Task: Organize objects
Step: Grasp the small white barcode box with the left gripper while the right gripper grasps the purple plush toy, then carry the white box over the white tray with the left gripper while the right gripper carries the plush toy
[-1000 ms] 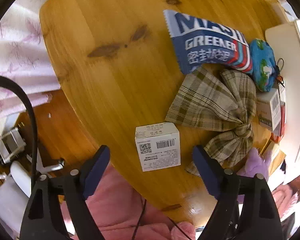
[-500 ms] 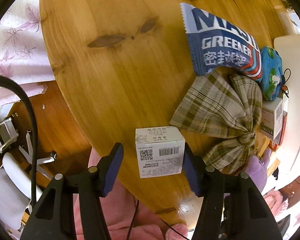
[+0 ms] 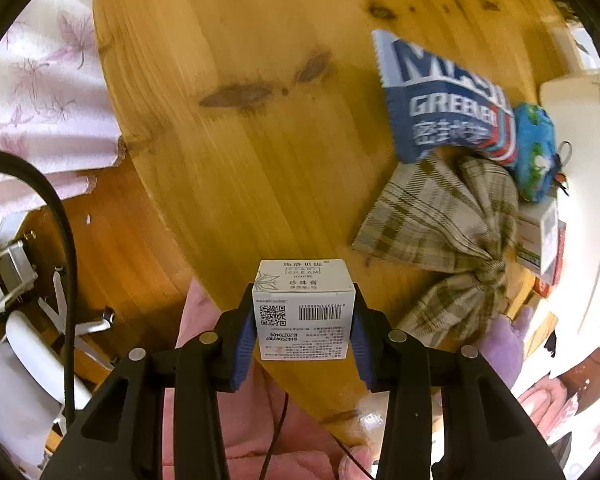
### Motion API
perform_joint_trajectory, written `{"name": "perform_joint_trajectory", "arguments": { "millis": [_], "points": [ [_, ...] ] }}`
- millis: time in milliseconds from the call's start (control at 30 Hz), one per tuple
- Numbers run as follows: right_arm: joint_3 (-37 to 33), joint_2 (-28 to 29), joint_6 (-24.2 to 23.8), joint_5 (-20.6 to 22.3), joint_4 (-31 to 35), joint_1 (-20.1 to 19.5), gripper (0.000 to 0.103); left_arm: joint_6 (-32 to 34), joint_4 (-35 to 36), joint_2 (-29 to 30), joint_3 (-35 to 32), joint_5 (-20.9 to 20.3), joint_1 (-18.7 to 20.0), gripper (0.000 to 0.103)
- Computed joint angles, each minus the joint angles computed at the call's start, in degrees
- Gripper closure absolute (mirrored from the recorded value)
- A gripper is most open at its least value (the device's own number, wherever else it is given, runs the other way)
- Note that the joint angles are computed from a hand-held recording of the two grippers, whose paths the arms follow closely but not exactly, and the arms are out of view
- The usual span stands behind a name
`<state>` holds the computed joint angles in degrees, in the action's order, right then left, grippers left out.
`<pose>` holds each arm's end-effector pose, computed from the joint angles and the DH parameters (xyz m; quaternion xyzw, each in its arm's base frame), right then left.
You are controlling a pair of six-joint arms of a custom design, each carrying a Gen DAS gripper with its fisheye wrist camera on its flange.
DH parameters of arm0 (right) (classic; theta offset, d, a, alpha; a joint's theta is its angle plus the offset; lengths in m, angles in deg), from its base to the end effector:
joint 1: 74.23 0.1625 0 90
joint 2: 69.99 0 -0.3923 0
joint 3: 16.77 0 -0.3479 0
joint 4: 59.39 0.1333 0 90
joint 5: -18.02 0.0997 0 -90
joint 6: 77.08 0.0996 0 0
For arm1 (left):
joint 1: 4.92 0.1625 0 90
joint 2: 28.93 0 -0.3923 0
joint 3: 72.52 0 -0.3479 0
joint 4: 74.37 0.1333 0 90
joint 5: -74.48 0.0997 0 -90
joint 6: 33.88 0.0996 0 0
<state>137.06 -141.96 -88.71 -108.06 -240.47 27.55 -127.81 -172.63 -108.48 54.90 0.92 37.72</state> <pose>0.1306 -0.2608 0.1277 0.1679 -0.9331 0.0768 0.3086 -0.1263 -0.3359 0.1531 -0.3236 0.8745 -0.0158 0.3610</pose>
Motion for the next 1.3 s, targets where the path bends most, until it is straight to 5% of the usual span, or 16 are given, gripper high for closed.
{"name": "perform_joint_trajectory", "arguments": {
  "millis": [433,500,533,600,767,933,1033,1100,1300],
  "points": [
    [-0.58,-5.59,3.96,1.35,1.47,5.45,0.036,3.64,9.03,3.05,-11.27,4.68,-5.96,0.058],
    [-1.31,-6.08,4.66,1.92,1.46,5.79,0.04,3.34,11.28,-0.34,-8.33,5.57,-7.95,0.058],
    [-1.59,-6.54,4.72,2.17,1.4,6.05,0.044,4.02,12.19,-0.13,-9.1,6.84,-9.12,0.058],
    [-2.31,-6.6,4.77,2.13,0.63,6.79,0.086,6.45,13.93,-1.4,-8.95,9.01,-9.4,0.058],
    [-3.6,-6.67,6.6,3.31,2.32,5.45,0.085,12.49,13.43,-0.72,-9.67,12.08,-9.7,0.058],
    [-4.29,-10.59,12.38,5.26,12.42,2.72,0.078,18.59,14.32,2.24,-13.24,14.82,-10.36,0.058],
    [-4.77,-12.46,17.96,5.61,18.97,1.5,0.057,22.25,14.41,3.95,-14.84,16.39,-10.17,0.058],
    [-4.78,-13.2,21.92,5.44,21.85,0.86,0.032,25.17,13.61,4.98,-15.66,17.05,-9.61,0.058],
    [-4.89,-14.48,30.12,8.44,26.31,-2.12,0.025,34.07,11.57,8.43,-18.86,18.23,-7.78,0.058]
  ]
}}
